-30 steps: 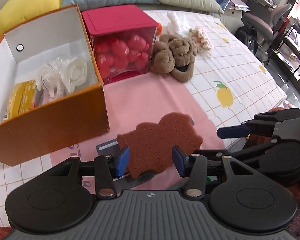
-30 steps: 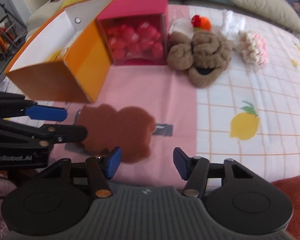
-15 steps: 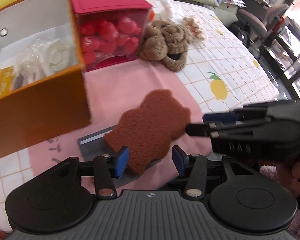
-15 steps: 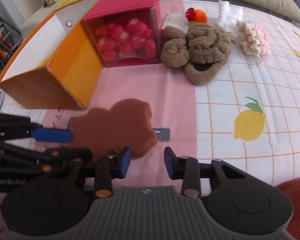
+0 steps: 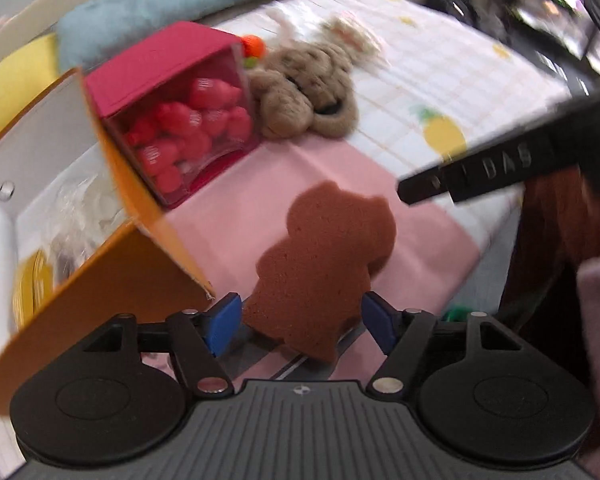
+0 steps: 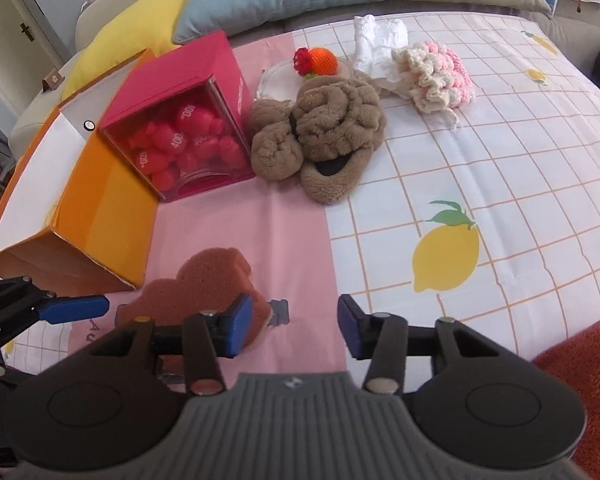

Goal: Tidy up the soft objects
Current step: 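Close the left tool on the brown bear-shaped sponge and lift it, then grasp the brown plush slipper with the right tool while the left holds the sponge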

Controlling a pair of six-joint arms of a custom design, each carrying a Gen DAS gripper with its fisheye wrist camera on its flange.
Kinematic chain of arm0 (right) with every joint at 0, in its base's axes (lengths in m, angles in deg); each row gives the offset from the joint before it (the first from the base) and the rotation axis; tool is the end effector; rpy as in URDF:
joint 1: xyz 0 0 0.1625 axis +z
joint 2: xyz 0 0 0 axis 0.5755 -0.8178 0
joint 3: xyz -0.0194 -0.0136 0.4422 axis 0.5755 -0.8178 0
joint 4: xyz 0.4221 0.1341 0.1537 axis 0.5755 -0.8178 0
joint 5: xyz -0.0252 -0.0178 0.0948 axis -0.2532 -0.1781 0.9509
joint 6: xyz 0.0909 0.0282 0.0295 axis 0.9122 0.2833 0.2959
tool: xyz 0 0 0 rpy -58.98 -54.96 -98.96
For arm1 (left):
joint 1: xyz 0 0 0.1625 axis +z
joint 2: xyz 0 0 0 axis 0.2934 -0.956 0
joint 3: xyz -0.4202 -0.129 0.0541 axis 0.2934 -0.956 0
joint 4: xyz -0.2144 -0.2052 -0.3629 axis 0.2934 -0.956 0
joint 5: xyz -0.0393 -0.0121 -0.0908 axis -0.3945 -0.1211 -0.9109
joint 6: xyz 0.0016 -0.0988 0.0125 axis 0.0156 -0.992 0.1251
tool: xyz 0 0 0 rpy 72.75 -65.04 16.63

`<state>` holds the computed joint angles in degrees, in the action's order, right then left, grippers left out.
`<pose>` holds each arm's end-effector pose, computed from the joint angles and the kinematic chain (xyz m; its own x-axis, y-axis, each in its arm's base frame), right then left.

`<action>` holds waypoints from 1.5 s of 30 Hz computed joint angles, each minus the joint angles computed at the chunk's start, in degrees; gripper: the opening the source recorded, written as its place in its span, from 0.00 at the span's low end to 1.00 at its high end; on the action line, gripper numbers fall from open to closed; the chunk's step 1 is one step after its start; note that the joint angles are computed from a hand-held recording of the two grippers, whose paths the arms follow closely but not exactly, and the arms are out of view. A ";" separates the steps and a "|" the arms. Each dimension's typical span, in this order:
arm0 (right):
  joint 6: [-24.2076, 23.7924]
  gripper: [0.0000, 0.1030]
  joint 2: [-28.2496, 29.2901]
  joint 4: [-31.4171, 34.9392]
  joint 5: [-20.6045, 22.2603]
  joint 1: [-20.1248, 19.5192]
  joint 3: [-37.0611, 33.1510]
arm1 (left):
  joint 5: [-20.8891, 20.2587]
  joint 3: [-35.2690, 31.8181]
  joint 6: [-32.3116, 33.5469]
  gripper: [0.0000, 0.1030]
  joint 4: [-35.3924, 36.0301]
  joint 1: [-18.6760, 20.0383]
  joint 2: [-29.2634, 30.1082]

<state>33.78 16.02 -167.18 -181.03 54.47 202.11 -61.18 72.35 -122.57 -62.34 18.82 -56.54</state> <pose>0.0988 -0.5099 0.1467 -0.8203 -0.3747 0.4321 -0.4788 0.8631 -0.1606 -0.2240 -0.4157 0.0402 -0.5961 0.2803 -0.7524 0.5250 0.8450 -0.1012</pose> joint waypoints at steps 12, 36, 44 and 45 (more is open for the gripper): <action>-0.26 0.58 1.44 4.63 -1.40 -0.10 -1.21 | -3.93 -3.40 13.62 0.86 -0.99 5.44 3.65; -4.34 0.53 6.02 -8.15 2.39 -1.07 -6.40 | 0.25 -6.45 -12.45 0.79 -3.81 3.65 4.60; -4.13 0.48 13.48 -1.58 1.84 -1.55 -14.58 | 1.31 -8.22 -12.96 0.79 -1.29 4.56 4.77; -4.39 0.40 14.24 -1.53 1.50 -1.52 -15.05 | 1.38 -8.37 -13.01 0.79 -1.02 4.70 4.79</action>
